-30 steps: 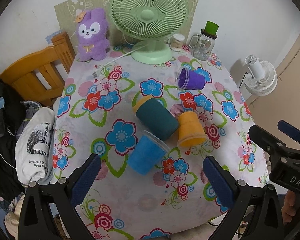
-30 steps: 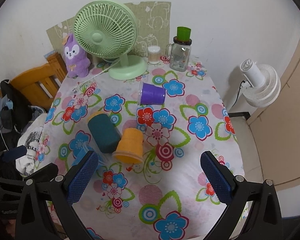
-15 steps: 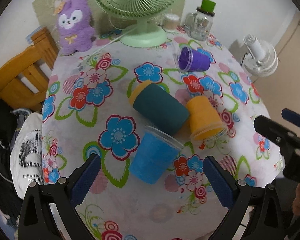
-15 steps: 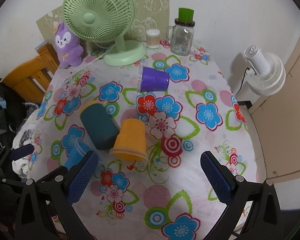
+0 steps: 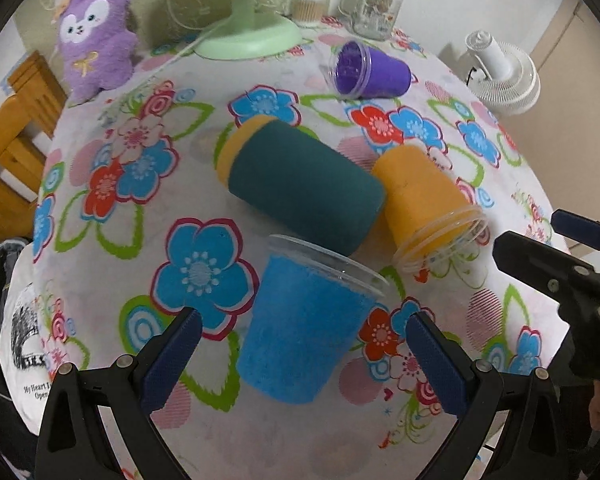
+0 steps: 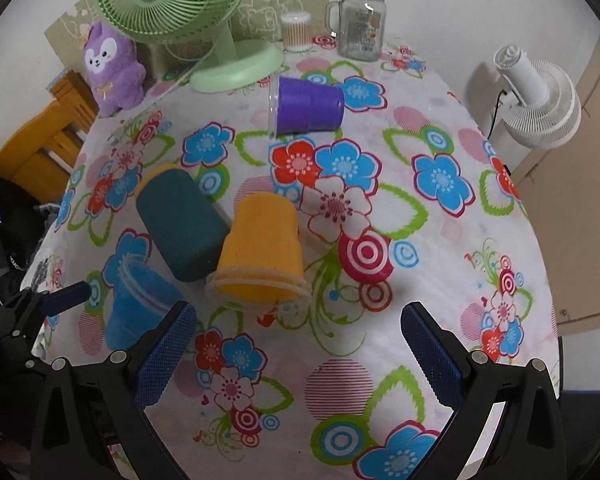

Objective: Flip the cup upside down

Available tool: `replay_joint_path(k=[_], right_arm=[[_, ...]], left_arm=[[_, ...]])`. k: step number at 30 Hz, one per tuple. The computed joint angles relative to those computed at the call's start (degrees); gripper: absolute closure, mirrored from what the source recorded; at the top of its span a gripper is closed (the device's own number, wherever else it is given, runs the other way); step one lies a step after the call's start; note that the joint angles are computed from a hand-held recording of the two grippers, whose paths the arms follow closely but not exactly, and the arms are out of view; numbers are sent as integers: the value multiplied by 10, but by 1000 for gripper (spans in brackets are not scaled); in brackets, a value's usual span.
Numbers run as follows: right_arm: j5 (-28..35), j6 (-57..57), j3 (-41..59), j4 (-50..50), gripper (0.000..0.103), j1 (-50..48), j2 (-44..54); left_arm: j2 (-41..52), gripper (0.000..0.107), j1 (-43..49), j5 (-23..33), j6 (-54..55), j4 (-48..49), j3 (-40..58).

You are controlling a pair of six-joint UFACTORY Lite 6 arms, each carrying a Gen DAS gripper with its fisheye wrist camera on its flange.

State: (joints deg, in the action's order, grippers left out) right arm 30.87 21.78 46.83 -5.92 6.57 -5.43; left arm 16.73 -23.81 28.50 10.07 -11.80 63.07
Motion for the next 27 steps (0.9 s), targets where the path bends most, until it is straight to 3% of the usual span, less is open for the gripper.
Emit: replay_joint_path(k=[8, 15, 20, 27], right_arm=[[-23, 44, -15, -38, 0, 12, 19], [-26, 91, -29, -67, 0, 32, 15], [-16, 83, -38, -62, 0, 34, -10], [-2, -18, -17, -5, 0, 13, -23]], left_arm=[[43, 16, 2, -36, 42, -22, -3], [56, 43, 5, -49, 96, -66, -15], [34, 44, 5, -53, 81, -73, -28], [-32, 44, -2, -39, -42, -41, -54]])
